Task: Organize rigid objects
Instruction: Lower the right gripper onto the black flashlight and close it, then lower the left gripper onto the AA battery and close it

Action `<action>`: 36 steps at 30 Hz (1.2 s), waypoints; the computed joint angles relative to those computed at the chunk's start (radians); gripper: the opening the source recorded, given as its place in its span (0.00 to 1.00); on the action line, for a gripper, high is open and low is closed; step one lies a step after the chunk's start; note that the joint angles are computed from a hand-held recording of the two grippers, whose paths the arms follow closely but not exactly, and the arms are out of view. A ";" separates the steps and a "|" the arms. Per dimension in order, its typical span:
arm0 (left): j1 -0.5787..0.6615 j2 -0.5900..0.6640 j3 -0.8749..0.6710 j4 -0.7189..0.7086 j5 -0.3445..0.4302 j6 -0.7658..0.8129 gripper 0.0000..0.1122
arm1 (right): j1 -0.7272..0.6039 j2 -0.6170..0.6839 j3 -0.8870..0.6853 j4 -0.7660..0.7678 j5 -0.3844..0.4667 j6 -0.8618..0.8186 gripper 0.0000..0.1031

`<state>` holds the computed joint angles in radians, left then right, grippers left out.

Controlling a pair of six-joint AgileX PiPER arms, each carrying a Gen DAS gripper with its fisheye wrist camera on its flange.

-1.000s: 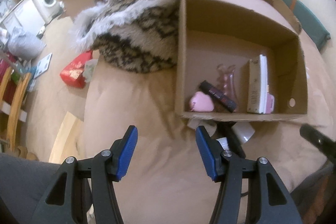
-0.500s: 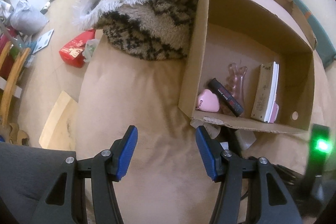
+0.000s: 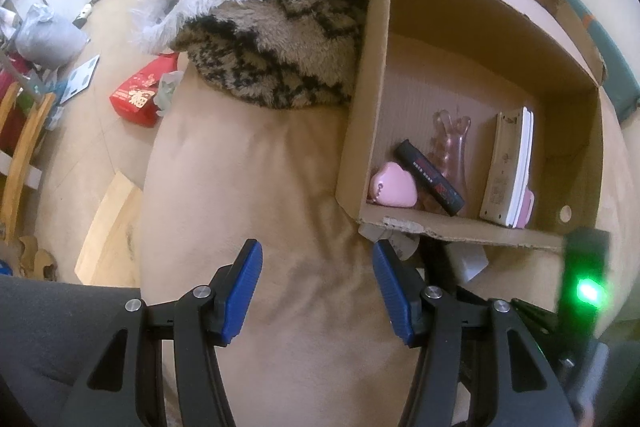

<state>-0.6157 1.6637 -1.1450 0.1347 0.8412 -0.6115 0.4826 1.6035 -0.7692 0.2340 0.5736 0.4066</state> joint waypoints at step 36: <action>-0.315 0.275 -0.115 -0.170 0.064 0.108 0.30 | -0.423 -0.768 0.156 0.026 0.204 -0.114 0.19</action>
